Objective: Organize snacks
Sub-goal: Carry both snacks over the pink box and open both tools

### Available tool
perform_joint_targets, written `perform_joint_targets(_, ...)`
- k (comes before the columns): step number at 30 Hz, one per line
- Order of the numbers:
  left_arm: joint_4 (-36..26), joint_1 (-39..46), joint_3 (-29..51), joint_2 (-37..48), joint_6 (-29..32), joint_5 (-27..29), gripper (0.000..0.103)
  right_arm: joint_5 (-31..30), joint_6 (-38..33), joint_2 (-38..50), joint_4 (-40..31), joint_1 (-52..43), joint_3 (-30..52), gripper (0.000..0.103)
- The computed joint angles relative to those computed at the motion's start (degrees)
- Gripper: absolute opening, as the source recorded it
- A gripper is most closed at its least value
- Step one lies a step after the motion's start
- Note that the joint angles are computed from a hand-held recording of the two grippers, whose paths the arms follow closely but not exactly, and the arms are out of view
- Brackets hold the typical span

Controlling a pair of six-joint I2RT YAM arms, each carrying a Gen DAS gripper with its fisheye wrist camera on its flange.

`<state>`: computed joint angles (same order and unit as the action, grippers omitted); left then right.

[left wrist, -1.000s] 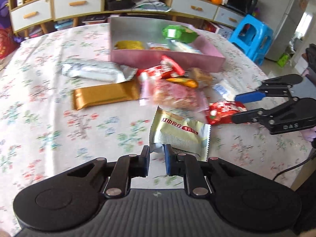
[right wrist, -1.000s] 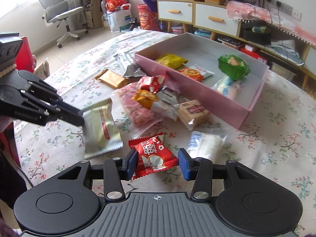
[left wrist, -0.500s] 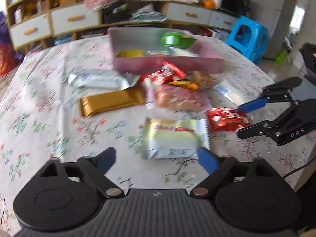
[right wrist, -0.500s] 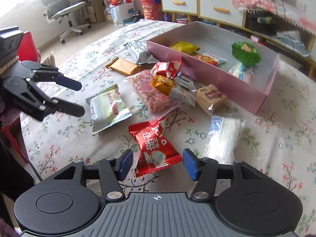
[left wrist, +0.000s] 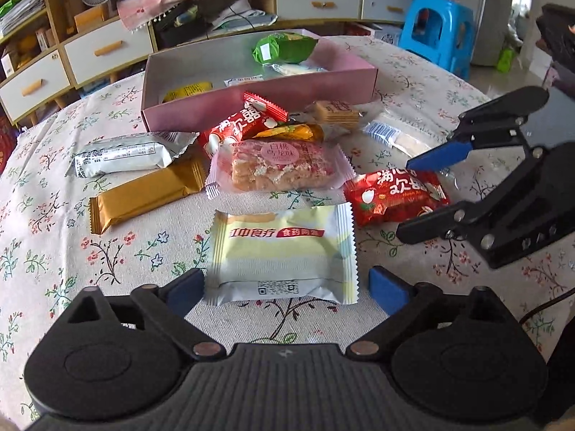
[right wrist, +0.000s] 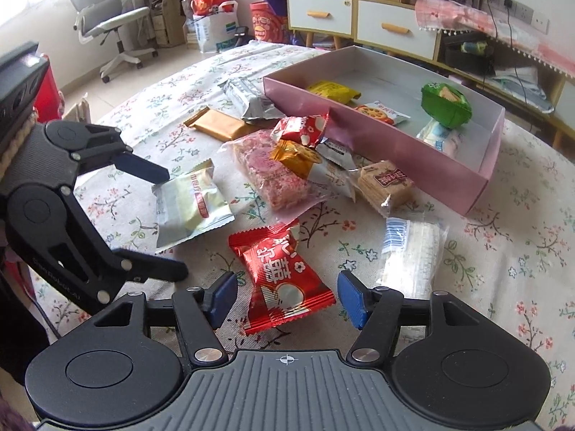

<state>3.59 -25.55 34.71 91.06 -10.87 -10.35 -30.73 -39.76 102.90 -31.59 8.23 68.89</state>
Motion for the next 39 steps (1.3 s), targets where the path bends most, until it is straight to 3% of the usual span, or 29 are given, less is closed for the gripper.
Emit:
perform_joint_targets(3,0.4,0.4,-0.6,-0.7,-0.3,0.7,0.084,0.3,-0.6,-0.5,0.6,0.4,-0.8,0.062)
perform_joint_targets(8,-0.6,0.4,-0.5,-1.6,-1.0,0.4,0.078,0.5,-0.7,-1.1,1.5,0.7,-1.8,0.062)
perform_joint_targets(9,-0.8,0.3,-0.4,-1.6,-1.2,0.4,0.073,0.6,-0.6,-1.1,1.6,0.7,-1.8,0.061)
perform_joint_targets(11,-1.3,0.2,-0.3,-2.1,-1.3,-0.1,0.068,0.8,-0.2,-1.2,2.3,0.9,-2.0,0.057)
perform_joint_targets(13,-1.9,0.5,-0.3,-2.3,-1.4,0.3,0.064,1.2,-0.2,-1.2,2.4,1.0,-2.0,0.047)
perform_joint_targets(15,-2.3,0.7,-0.3,-2.7,-1.7,0.3,0.061,1.1,0.1,-1.4,2.5,1.0,-2.0,0.048)
perform_joint_targets(32,-5.3,3.4,-1.2,-10.8,-2.6,2.8,0.059,-6.1,4.1,-2.8,-2.2,-2.0,3.0,0.047)
perform_joint_targets(39,-4.5,5.7,1.7,-9.9,-3.7,2.1,0.059,-9.1,12.1,-1.7,-0.6,-2.6,8.2,0.047)
